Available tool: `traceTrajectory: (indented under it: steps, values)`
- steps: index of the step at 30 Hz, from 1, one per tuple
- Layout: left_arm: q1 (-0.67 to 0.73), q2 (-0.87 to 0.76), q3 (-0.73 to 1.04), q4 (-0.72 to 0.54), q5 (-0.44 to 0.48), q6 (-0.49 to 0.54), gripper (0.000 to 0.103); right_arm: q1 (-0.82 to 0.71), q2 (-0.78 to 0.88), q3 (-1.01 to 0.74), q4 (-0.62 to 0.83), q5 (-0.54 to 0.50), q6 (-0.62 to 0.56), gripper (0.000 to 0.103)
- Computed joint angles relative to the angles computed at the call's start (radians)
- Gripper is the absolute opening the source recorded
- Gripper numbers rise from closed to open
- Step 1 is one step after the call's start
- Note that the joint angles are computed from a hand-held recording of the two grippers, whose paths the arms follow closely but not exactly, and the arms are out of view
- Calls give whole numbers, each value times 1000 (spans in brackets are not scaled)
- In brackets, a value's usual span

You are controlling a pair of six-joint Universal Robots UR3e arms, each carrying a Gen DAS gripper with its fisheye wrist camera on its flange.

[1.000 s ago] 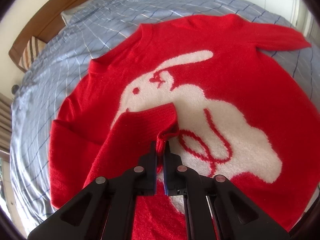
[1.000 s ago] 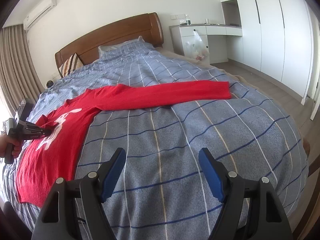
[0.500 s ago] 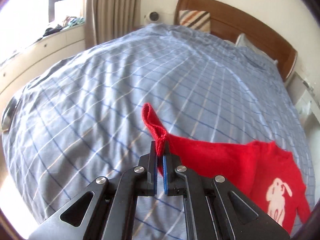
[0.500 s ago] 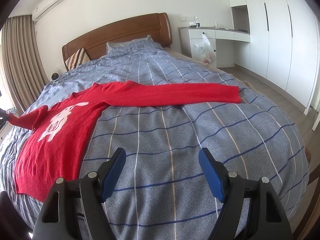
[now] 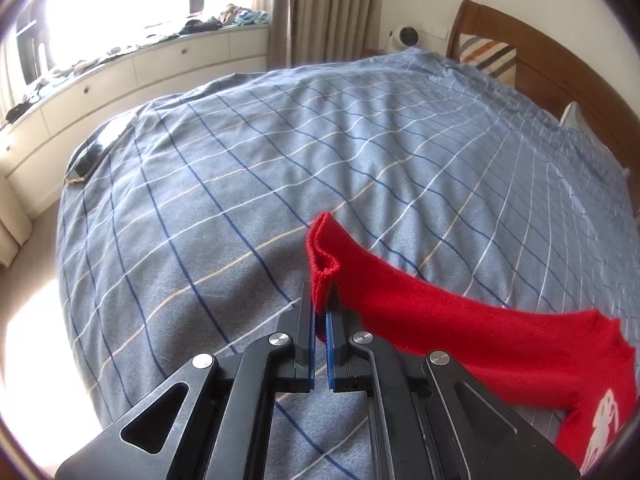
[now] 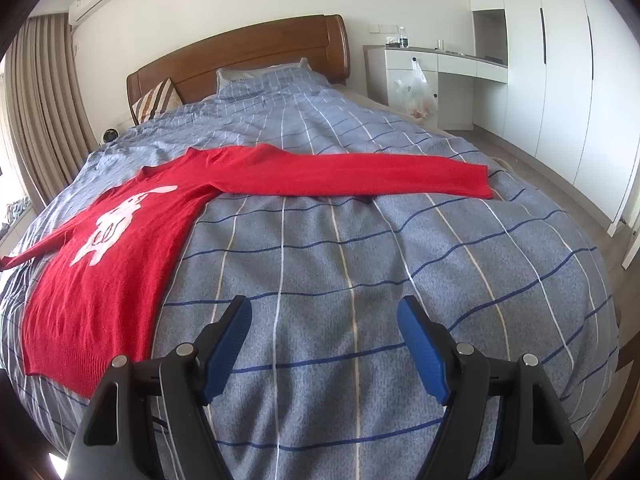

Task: Fold small clothes
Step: 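Pull the held sleeve outward from the body with the left tool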

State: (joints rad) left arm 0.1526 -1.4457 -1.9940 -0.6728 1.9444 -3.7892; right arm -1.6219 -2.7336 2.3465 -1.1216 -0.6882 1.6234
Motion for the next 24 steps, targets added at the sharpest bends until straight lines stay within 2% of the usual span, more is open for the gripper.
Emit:
traceTrajectory:
  steps: [3,10,14,20,21,22,23,24]
  values:
    - [2,-26,-11,0,-9,-9,2,22,6,13,-45,-4,32,75]
    - [52,-21,-136,72,-86,-42,2,2,-2,10,-24,-4,16,75]
    - [60,-19,-159,105,-105,-16,2,26,10,25,-81,-10,57,75]
    - [137,52,-242,163,-218,39,8,55,7,41,-122,-13,82,75]
    - [145,64,-252,167,-235,53,11,57,6,42,-124,-13,83,75]
    - [148,77,-259,165,-245,65,20,59,4,42,-124,-13,84,75]
    - [146,93,-266,162,-253,75,35,60,5,42,-124,-13,84,75]
    - [142,111,-273,159,-256,82,44,60,7,41,-124,-13,85,75]
